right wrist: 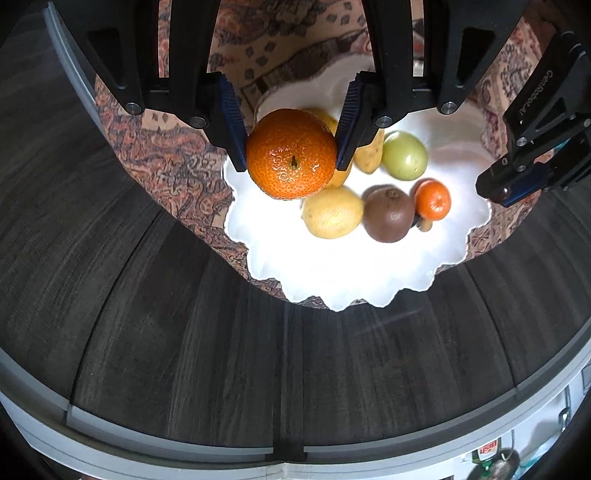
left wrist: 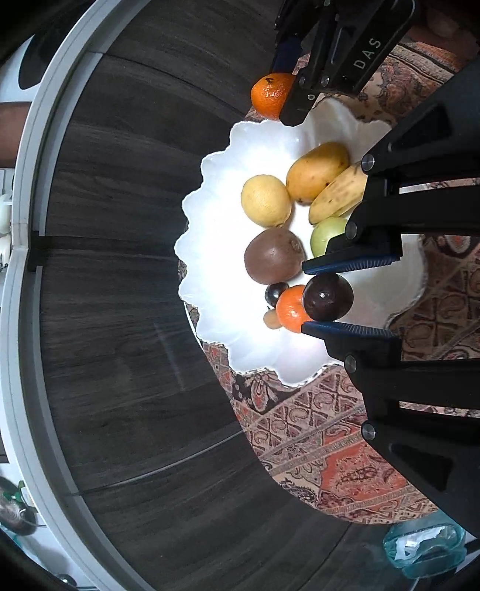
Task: Organize fruits
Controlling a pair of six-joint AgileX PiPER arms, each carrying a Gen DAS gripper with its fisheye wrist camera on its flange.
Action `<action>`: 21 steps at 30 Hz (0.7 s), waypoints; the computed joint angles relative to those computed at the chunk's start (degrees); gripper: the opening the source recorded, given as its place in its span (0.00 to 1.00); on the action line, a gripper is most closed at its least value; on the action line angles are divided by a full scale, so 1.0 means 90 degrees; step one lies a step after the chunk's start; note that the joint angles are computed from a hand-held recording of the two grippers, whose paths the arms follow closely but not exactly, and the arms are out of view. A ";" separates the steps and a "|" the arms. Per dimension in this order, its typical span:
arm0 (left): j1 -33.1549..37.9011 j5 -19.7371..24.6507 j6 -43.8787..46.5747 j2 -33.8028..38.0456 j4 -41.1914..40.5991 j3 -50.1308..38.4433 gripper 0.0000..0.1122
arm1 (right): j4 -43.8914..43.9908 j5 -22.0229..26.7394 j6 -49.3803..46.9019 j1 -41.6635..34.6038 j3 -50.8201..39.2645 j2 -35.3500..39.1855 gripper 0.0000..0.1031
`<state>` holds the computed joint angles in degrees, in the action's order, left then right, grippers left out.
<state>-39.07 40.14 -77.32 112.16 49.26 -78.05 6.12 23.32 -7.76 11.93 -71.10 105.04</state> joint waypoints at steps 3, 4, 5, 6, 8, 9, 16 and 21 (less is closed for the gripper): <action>0.0109 -0.0102 0.0160 0.0140 -0.0149 -0.0100 0.23 | -0.0050 0.0101 0.0040 0.0008 -0.0244 0.0229 0.46; 0.0131 -0.0120 0.0209 0.0183 -0.0201 -0.0132 0.23 | -0.0080 0.0106 0.0061 0.0012 -0.0273 0.0270 0.46; 0.0155 -0.0141 0.0271 0.0221 -0.0260 -0.0156 0.23 | -0.0070 0.0133 0.0053 0.0008 -0.0311 0.0316 0.46; 0.0179 -0.0162 0.0355 0.0264 -0.0342 -0.0186 0.23 | -0.0060 0.0160 0.0042 0.0003 -0.0348 0.0360 0.46; 0.0192 -0.0148 0.0389 0.0304 -0.0403 -0.0210 0.25 | -0.0101 0.0207 0.0067 0.0005 -0.0410 0.0439 0.46; 0.0196 -0.0142 0.0420 0.0313 -0.0433 -0.0218 0.31 | -0.0120 0.0198 0.0066 0.0008 -0.0407 0.0448 0.46; 0.0149 0.0097 0.0186 0.0217 -0.0253 -0.0126 0.52 | -0.1254 -0.0122 0.0991 0.0203 -0.0126 0.0175 0.66; 0.0011 0.0340 -0.0274 -0.0007 0.0139 0.0097 0.69 | -0.1945 -0.0288 0.1710 0.0299 0.0129 -0.0159 0.82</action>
<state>-38.97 43.20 -79.78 112.09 50.51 -77.19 -11.38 20.73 7.63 14.62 -69.95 103.60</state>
